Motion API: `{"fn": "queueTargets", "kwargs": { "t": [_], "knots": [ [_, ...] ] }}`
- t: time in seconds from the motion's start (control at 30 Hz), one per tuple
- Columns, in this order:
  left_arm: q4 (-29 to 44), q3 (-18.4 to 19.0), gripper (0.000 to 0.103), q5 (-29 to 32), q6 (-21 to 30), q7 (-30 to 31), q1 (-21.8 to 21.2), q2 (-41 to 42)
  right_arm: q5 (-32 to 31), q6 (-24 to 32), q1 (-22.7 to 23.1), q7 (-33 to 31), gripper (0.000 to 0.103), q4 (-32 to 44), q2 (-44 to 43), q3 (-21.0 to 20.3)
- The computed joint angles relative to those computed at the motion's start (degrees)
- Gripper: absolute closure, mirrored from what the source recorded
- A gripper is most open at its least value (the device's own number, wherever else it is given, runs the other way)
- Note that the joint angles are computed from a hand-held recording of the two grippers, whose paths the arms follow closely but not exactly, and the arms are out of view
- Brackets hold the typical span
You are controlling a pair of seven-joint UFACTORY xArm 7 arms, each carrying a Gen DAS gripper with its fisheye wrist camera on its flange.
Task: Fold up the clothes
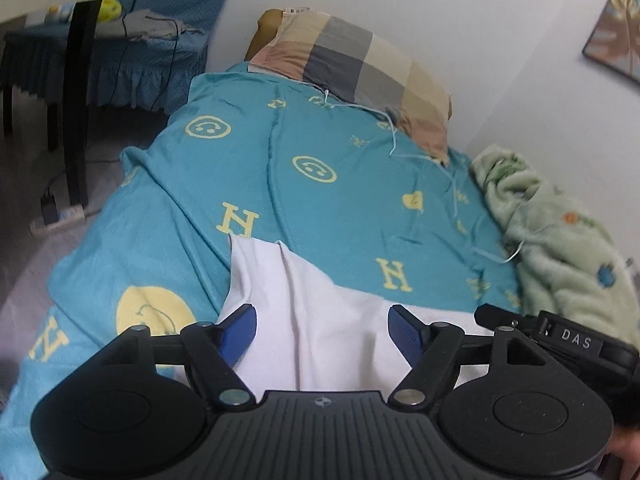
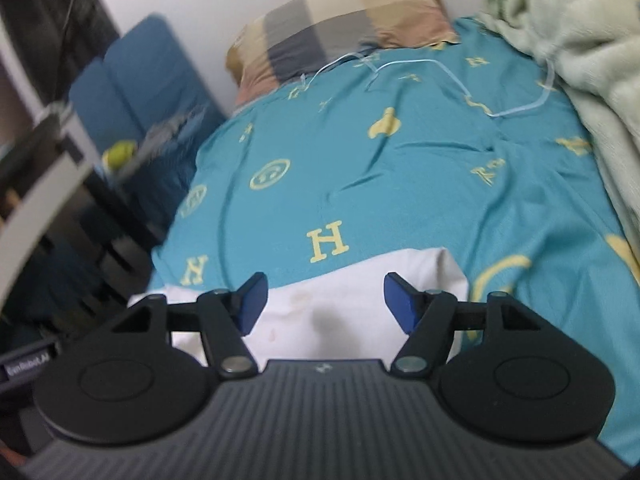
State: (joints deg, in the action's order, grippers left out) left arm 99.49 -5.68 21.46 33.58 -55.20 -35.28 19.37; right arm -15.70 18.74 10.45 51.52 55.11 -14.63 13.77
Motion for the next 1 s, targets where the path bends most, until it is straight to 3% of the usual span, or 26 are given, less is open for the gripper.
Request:
{"fn": "queueTargets", "kwargs": {
  "t": [0.23, 0.47, 0.73, 1.0],
  "knots": [
    [4.32, 0.13, 0.028, 1.06, 5.4, 5.61, -1.29, 3.82, -3.74, 0.04, 0.61, -2.39, 0.037, 1.71, 6.05, -0.76],
    [4.7, 0.78, 0.028, 1.06, 5.46, 8.37, -1.75, 4.79, -5.32, -0.4, 1.93, -1.57, 0.036, 1.6, 7.07, -1.87],
    [0.17, 0.74, 0.028, 4.84, 5.66, 5.51, -3.34, -0.56, -5.75, -0.15, 1.73, 2.13, 0.037, -1.8, 0.44, -0.22],
    [-6.73, -2.85, 0.028, 10.96, 7.28, 0.29, -3.78, -8.68, -2.46, 4.59, 1.44, 0.22, 0.037, -5.0, -9.58, 2.85]
  ]
}}
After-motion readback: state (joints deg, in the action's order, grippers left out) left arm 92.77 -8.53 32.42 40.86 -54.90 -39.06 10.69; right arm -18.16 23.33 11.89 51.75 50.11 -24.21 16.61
